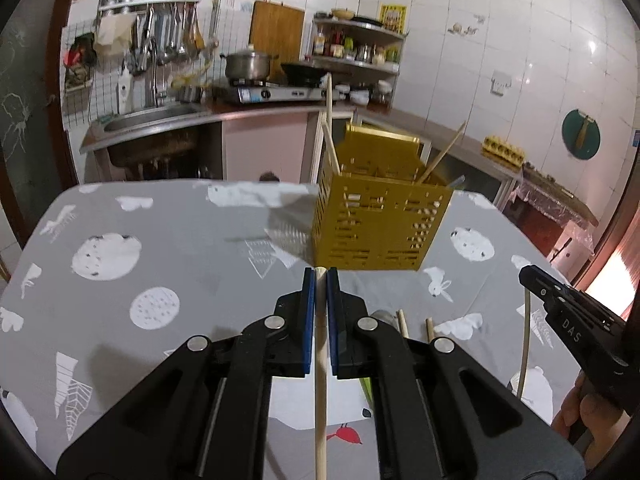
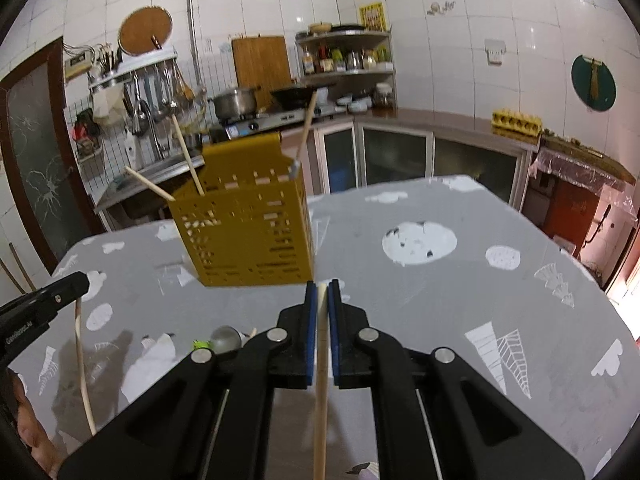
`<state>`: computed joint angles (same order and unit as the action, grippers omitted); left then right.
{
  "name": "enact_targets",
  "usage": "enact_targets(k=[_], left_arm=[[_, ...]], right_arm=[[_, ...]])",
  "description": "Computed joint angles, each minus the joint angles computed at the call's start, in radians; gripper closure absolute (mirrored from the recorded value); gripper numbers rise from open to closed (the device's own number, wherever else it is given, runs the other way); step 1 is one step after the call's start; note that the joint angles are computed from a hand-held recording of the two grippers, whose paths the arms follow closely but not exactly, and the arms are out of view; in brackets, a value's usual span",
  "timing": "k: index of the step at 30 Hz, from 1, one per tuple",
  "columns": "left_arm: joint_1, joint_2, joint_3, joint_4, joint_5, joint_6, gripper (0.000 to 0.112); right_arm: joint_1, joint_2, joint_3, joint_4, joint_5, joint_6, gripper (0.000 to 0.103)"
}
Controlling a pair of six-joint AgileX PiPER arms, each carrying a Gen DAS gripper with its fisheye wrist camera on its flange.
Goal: Organize utensils
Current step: 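Lift both held chopsticks and carry them above the yellow caddy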
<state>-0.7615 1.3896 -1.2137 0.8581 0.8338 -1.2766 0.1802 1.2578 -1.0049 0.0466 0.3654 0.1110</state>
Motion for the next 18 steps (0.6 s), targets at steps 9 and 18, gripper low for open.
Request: enact_targets(k=[9,18], left_arm=[[-0.107,-0.075,0.083,0.187,0.062,-0.144,0.108],[-0.177,-0.117,0.125,0.286,0.116,-0.224,0.108]], right_arm=[[0.06,-0.136,0.086,-0.251,-0.093,0.231,0.097],[0.103,-0.238,0.158,-0.527,-0.138,0.489,0.097]])
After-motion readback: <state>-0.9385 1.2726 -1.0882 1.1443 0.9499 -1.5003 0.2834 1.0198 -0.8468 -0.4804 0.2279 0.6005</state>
